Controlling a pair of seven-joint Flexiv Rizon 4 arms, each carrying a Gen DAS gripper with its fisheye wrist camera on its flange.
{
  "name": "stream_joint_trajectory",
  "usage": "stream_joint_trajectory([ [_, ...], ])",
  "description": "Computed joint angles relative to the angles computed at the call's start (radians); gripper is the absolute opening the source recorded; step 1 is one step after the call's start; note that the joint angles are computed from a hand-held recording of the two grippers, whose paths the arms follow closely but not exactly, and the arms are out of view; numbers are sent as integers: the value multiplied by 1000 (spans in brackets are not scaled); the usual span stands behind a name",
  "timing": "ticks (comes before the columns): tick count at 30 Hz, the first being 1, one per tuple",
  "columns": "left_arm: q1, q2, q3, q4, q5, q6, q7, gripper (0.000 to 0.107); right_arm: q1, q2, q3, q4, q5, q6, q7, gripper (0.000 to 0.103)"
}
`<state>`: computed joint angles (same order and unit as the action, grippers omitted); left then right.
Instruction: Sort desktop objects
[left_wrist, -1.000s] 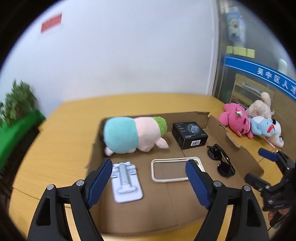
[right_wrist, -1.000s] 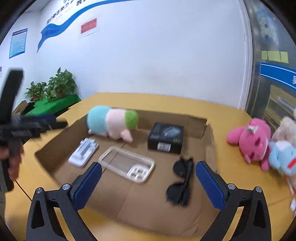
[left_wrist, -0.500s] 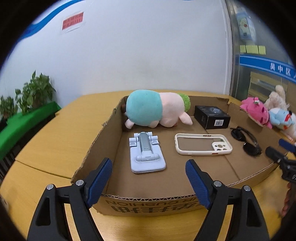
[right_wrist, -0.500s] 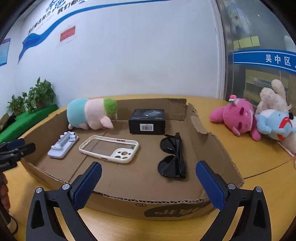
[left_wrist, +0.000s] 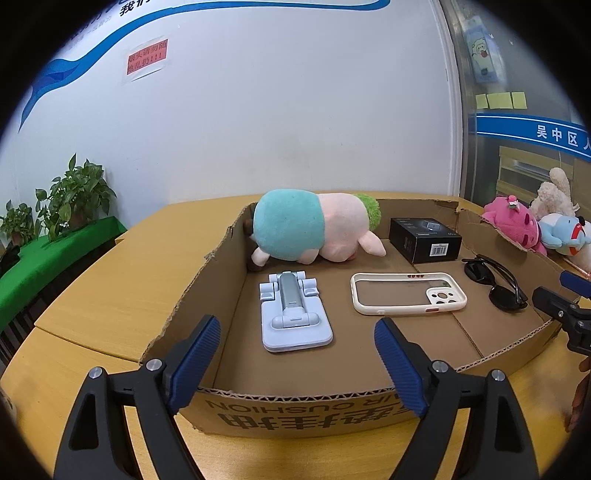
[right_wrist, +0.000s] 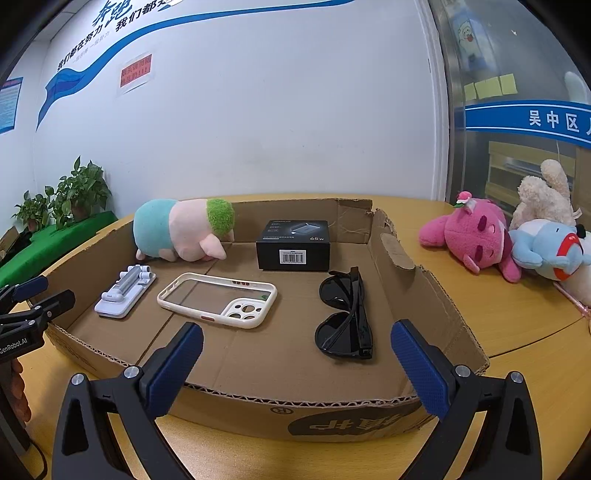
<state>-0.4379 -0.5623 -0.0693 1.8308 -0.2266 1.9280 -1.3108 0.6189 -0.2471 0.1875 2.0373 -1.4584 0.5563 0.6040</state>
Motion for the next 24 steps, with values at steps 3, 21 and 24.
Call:
stream_joint_trajectory([
  [3,-1,-2,5,-2,-2,0,0,88,-1,1,0,0,0,1,-1,103],
  [21,15,-3,-9,-4,9,-2,-3,89,1,1,1,-1,4,0,-4,103],
  [24,12,-3,-5,-4,9,-2,-4,89,0,1,1,-2,4,1,-4,103],
])
